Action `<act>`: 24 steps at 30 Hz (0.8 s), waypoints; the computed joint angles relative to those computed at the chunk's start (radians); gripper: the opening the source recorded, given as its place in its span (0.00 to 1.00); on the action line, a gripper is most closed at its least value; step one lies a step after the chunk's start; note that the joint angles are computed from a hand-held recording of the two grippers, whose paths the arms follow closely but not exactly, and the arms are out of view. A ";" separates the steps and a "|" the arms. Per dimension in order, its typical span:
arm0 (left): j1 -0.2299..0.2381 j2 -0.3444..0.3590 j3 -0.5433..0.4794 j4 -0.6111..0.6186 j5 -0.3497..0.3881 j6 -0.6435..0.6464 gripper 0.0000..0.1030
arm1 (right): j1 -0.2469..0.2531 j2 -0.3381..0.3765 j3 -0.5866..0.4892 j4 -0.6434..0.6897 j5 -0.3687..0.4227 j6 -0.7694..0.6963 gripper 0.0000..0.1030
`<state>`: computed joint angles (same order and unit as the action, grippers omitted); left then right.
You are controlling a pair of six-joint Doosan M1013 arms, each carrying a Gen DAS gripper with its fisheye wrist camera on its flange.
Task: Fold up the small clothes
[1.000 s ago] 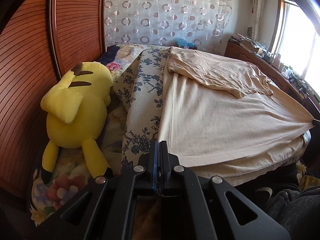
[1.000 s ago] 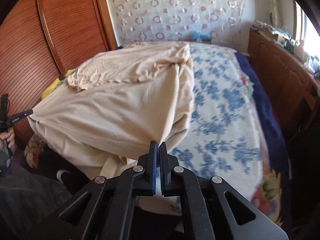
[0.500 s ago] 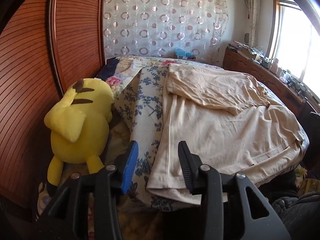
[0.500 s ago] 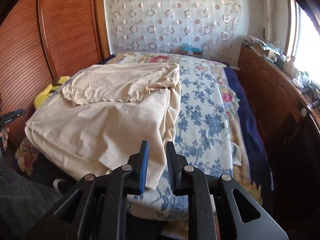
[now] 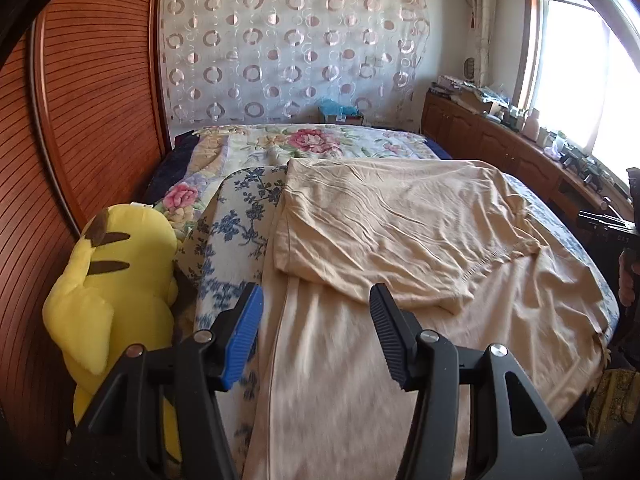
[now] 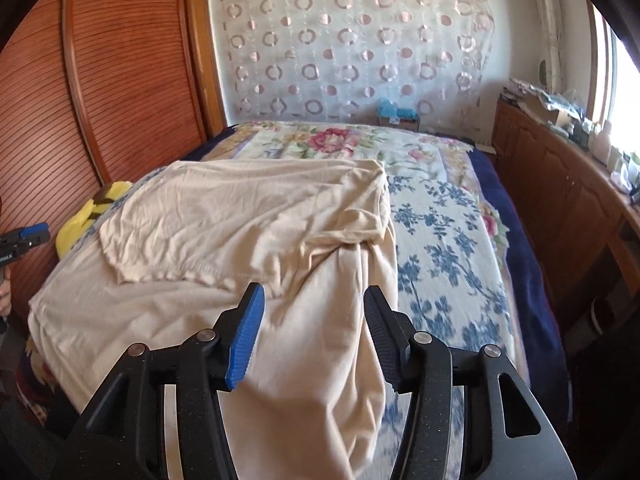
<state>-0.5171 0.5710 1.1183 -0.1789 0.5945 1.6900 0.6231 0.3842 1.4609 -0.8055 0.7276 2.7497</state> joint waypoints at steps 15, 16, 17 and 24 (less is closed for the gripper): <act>-0.012 0.223 -0.348 0.122 0.297 -0.099 0.53 | -0.130 0.135 -0.162 0.227 0.054 -0.130 0.51; -0.013 0.228 -0.357 0.122 0.304 -0.092 0.51 | -0.133 0.139 -0.165 0.238 0.056 -0.134 0.51; -0.013 0.234 -0.367 0.123 0.316 -0.085 0.48 | -0.136 0.142 -0.171 0.252 0.061 -0.140 0.51; -0.019 0.256 -0.402 0.109 0.363 -0.013 0.03 | -0.145 0.169 -0.210 0.301 0.111 -0.199 0.30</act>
